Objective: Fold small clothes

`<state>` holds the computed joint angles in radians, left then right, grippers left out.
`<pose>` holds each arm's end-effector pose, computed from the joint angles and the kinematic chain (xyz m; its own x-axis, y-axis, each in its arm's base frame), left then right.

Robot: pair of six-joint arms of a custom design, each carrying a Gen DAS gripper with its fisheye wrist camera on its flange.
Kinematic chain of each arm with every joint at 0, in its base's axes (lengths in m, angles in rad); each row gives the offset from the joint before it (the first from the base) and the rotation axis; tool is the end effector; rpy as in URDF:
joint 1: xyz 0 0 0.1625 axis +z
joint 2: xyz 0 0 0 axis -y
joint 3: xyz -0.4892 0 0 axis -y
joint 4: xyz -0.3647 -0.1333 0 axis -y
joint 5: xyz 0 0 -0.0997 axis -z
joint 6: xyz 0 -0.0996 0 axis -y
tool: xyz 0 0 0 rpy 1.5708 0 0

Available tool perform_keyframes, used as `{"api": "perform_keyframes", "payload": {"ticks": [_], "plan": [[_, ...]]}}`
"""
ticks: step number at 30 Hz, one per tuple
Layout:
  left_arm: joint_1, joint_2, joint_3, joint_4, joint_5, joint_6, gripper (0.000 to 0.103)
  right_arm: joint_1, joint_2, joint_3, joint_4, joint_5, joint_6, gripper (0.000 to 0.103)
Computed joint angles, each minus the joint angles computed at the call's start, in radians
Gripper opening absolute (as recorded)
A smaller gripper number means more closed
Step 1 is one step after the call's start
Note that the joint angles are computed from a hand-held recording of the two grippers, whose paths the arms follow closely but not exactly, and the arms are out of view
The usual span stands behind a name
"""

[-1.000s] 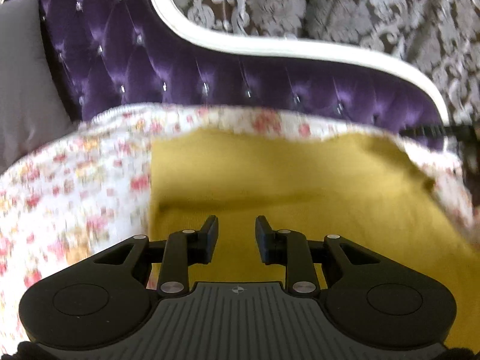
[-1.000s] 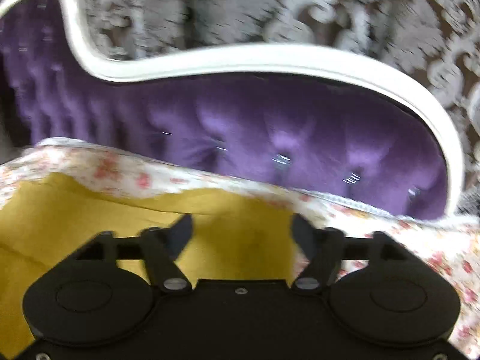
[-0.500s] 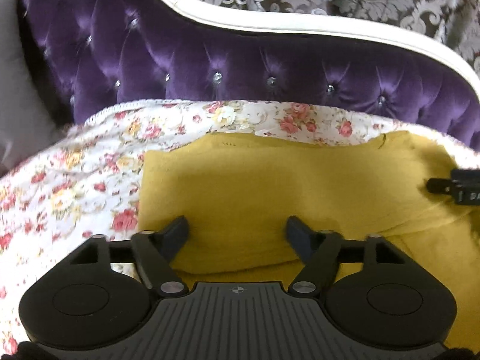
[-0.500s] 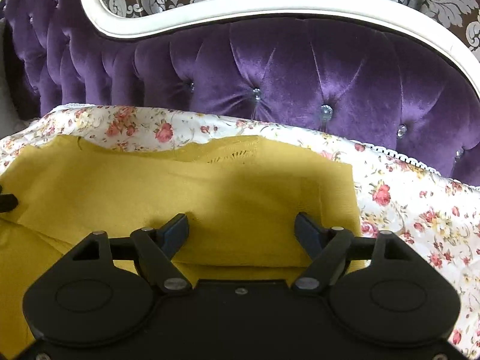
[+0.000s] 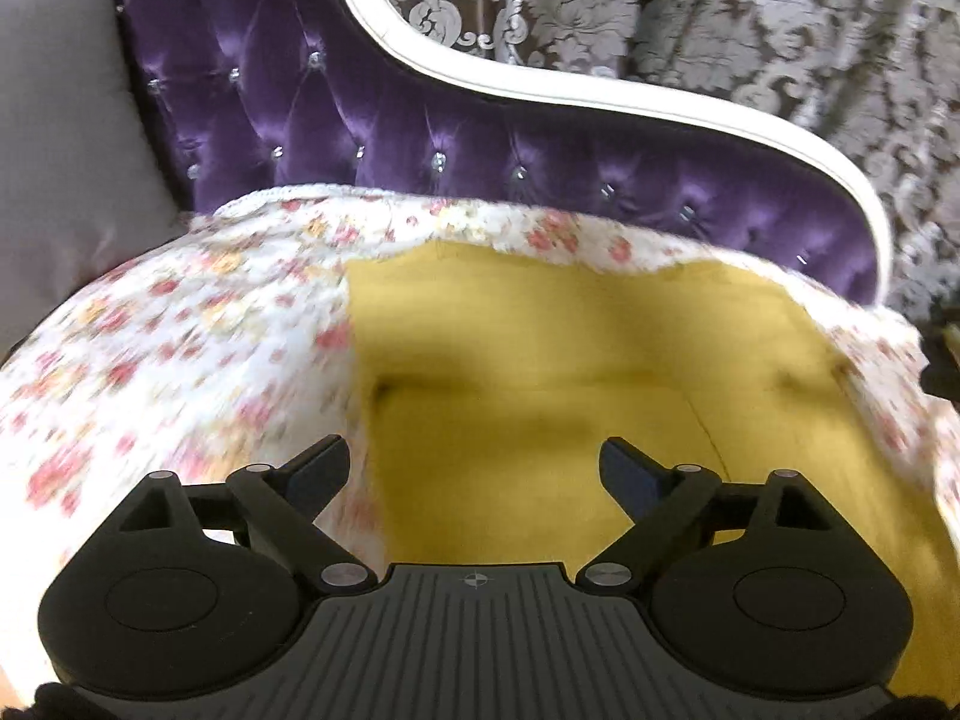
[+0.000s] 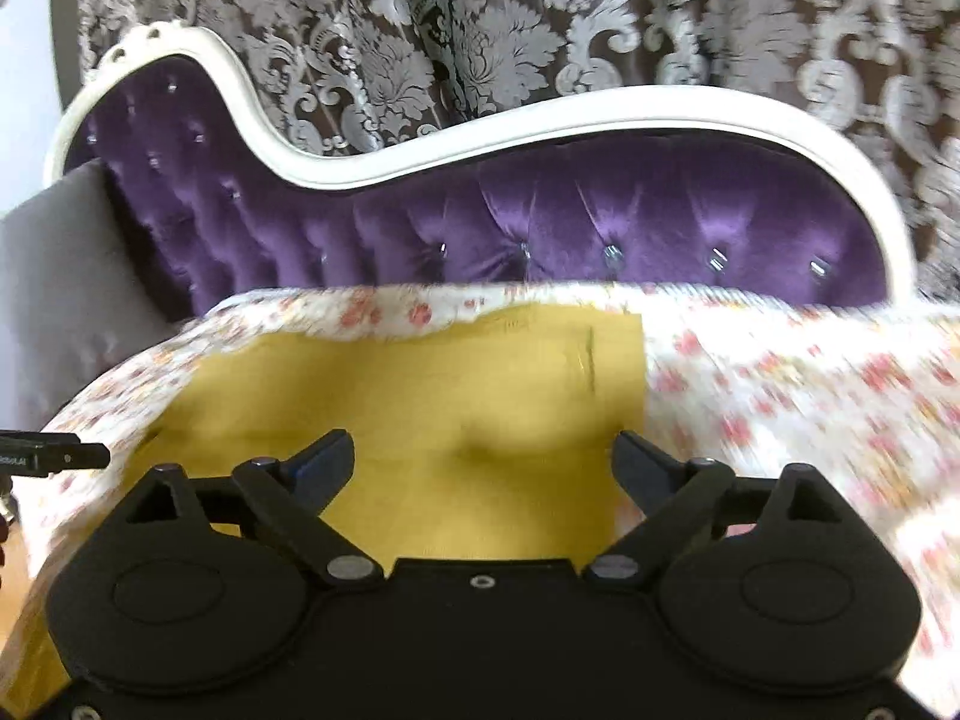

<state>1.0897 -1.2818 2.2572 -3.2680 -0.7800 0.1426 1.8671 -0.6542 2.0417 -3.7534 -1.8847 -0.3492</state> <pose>-0.0343 -0.5067 0.3428 -0.7829 0.0045 -0.6221 0.4633 0.6716 -0.5782 0.2710 -0.5364 0.1064 -0.8453 -0.2920 0.4474 -0.5254 0.6064 -0.5969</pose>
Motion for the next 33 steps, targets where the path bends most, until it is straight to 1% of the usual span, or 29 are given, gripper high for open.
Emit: {"api": "perform_keyframes", "payload": {"ticks": [3,6,8,10,12,14,18,21,23,25,27,30,33], "plan": [[-0.074,-0.093,0.128,0.042,0.042,-0.071,0.091,0.011,-0.053,0.16,-0.091,-0.021,0.018,0.094],[-0.162,-0.179,0.248,0.113,0.102,-0.174,0.091,0.02,-0.073,0.284,-0.178,-0.044,0.051,0.094],[-0.214,-0.225,0.306,0.17,0.133,-0.255,0.091,0.025,-0.073,0.35,-0.237,-0.057,0.071,0.094],[-0.264,-0.275,0.356,0.246,0.145,-0.344,0.091,0.036,-0.069,0.402,-0.28,-0.075,0.086,0.094],[-0.3,-0.313,0.392,0.312,0.15,-0.415,0.091,0.043,-0.062,0.44,-0.309,-0.082,0.097,0.094],[-0.331,-0.34,0.425,0.347,0.159,-0.477,0.091,0.046,-0.053,0.469,-0.334,-0.087,0.115,0.094],[-0.34,-0.362,0.453,0.356,0.149,-0.542,0.091,0.035,-0.034,0.514,-0.387,-0.086,0.158,0.094],[-0.329,-0.363,0.454,0.345,0.154,-0.544,0.091,0.016,-0.024,0.528,-0.421,-0.068,0.179,0.094],[-0.323,-0.358,0.456,0.338,0.16,-0.535,0.091,-0.005,-0.028,0.525,-0.422,-0.037,0.192,0.094],[-0.31,-0.35,0.453,0.332,0.149,-0.524,0.091,-0.019,-0.019,0.525,-0.43,-0.018,0.21,0.094],[-0.297,-0.341,0.456,0.318,0.134,-0.518,0.091,-0.033,-0.019,0.522,-0.418,0.025,0.222,0.094],[-0.279,-0.326,0.46,0.281,0.115,-0.501,0.091,-0.01,-0.002,0.504,-0.415,-0.014,0.223,0.094],[-0.27,-0.308,0.462,0.252,0.106,-0.494,0.091,0.001,0.026,0.509,-0.476,-0.032,0.221,0.094]]}}
